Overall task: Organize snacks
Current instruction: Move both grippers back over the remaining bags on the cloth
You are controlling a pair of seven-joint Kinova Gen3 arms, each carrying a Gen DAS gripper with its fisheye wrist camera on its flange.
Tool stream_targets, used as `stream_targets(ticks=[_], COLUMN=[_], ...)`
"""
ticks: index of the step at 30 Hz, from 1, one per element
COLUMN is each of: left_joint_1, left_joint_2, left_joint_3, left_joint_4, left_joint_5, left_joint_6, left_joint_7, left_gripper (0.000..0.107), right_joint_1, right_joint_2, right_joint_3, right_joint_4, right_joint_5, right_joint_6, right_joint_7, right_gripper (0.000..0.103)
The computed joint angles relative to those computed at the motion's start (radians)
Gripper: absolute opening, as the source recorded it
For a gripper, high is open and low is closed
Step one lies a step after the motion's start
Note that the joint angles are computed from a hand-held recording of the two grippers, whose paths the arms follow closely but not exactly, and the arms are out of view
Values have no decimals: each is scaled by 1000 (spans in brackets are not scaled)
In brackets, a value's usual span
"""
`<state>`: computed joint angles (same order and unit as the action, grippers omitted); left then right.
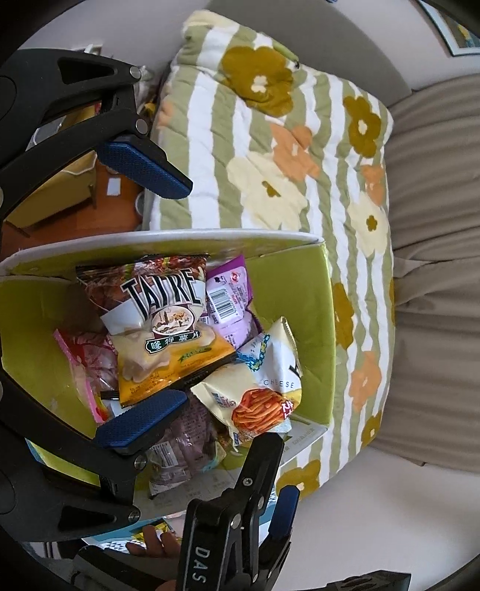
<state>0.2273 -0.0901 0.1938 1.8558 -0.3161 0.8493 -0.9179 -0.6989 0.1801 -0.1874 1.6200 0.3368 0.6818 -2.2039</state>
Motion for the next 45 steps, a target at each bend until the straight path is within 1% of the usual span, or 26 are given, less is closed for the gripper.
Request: stream_targets(ticks=[4,7,11,12,15,19,23,28,32,34,37,40,45], left_joint_1=[8,26,61,73,121,198,299,434,547,600,676,744,843], left_joint_2=[-3,-12,-16,-15,-5,18,71,161,239,279,345,410,547], left_joint_3=[19,49,101,115,158,196,234,249,244,233,209,179,114], left_joint_4=[-18,-33,-63,-70,-103,-143,-199,-277,-345,-377,-427,-475,-591], left_joint_5=[-31,-71,-134,-153,-210,-270,-344,-417,-460,-479,-493,-512,-548], left_joint_6=[28,58,120,136,198,251,316,379,430,457,491,525,601], left_joint_7=[32,96,206,236,331,450,570,680,759,792,841,855,811], left_gripper=[102,102,102,102,102,102,102,102,102,103,102,103,103], right_joint_1=[-4,2,37,41,70,114,172,229,280,295,309,327,384], right_joint_2=[-22,-49,-105,-120,-171,-254,-354,-490,-585,-625,-670,-691,-695], right_joint_3=[-2,-9,-27,-32,-48,-68,-78,-8,35,72,151,215,299], right_joint_4=[8,26,59,72,99,142,195,286,343,365,397,425,487], right_joint_5=[15,21,-22,-18,-46,-66,-93,-196,-230,-255,-304,-342,-402], right_joint_6=[6,-6,-26,-32,-35,-17,21,49,72,87,106,127,126], right_joint_7=[-10,-20,16,12,47,80,141,282,369,426,515,598,694], right_gripper=[96,96,96,96,96,96,96,96,96,96,96,96,96])
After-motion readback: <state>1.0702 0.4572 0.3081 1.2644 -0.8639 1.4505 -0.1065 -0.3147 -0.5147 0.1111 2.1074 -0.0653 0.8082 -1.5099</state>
